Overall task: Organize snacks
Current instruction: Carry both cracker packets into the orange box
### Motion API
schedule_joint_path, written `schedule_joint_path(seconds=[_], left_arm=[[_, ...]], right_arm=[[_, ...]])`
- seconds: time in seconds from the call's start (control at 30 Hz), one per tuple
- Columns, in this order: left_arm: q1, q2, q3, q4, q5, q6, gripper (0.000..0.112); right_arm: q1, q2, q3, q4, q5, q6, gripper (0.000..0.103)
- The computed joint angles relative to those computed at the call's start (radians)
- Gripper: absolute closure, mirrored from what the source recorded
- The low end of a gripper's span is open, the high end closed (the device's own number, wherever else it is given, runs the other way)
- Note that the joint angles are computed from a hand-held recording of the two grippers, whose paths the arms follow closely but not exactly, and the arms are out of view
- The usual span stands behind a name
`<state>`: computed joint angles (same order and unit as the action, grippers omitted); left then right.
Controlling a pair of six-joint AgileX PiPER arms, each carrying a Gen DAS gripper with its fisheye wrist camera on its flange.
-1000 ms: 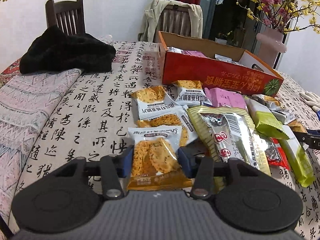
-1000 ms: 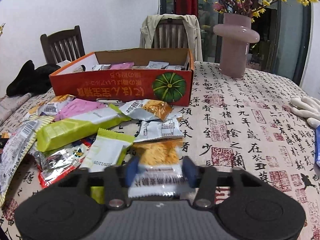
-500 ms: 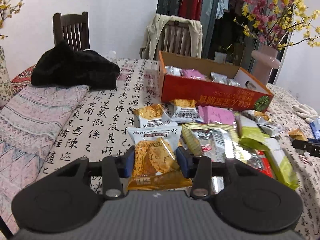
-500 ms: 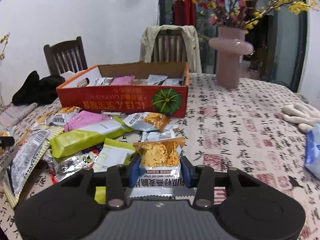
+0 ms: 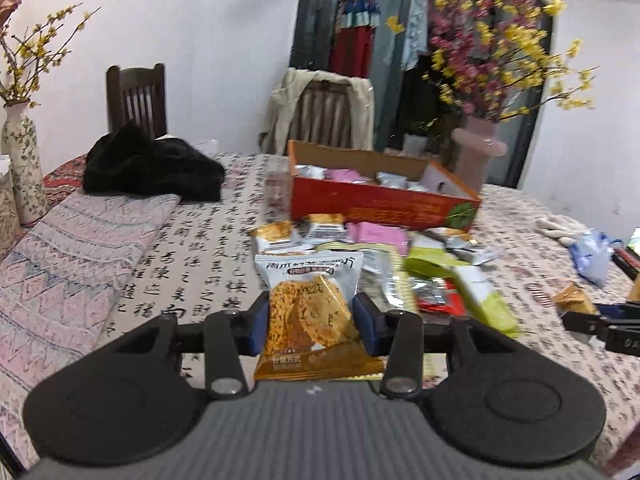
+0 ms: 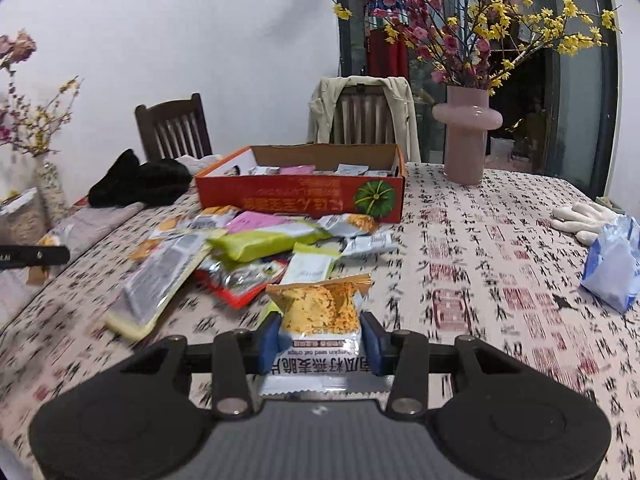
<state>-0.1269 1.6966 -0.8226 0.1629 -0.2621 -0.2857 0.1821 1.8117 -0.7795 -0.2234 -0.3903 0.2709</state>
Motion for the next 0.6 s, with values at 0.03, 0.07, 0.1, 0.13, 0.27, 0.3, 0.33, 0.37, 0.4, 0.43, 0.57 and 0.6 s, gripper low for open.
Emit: schedule_joint_path(seconds=[0.03,0.07,0.1,0.13,0.27,0.3,0.33,0.37,0.4,0.43,0.57,0.6], left_arm=[[-0.003,-0.007,0.005,0.009,-0.002,-0.005,0.068],[-0.011,-0.011,0.006,-0.021,-0.004,0.028,0.068],[-0.019,-0.015,0.005,-0.052,-0.006,0.060,0.068],[-0.022,-0.017,0.001,-0.044,-0.007,0.053,0.068],[-0.012,-0.001,-0.062,0.096,-0.017,-0.061,0.068],[-0.008,0.010,-0.087,0.139,-0.024,-0.094,0.068],[-0.005,0.027,-0.125,0.184,-0.021,-0.129,0.068],[-0.004,0.047,-0.175,0.238,-0.004,-0.173,0.068],[-0.004,0.070,-0.227,0.290,0.008,-0.211,0.068],[-0.005,0.094,-0.275,0.304,0.013,-0.212,0.068],[-0.011,0.229,-0.521,0.245,0.075,-0.130,0.068],[-0.010,0.265,-0.590,0.267,0.106,-0.152,0.068]], right_arm=[[-0.001,-0.011,0.013,0.011,-0.005,-0.011,0.061],[-0.006,-0.017,0.022,0.016,-0.013,-0.017,0.061],[-0.010,-0.025,0.029,0.022,-0.021,-0.020,0.061],[-0.015,-0.031,0.033,0.019,-0.030,-0.015,0.061],[-0.048,-0.029,0.001,-0.102,-0.040,0.086,0.061],[-0.055,-0.022,-0.022,-0.140,-0.032,0.120,0.061],[-0.064,-0.012,-0.055,-0.196,-0.024,0.172,0.061],[-0.073,0.000,-0.094,-0.258,-0.016,0.229,0.061],[-0.076,0.009,-0.128,-0.293,-0.008,0.261,0.061],[-0.080,0.023,-0.172,-0.326,0.003,0.285,0.061],[-0.085,0.102,-0.389,-0.429,0.073,0.368,0.061],[-0.089,0.128,-0.457,-0.511,0.094,0.452,0.061]])
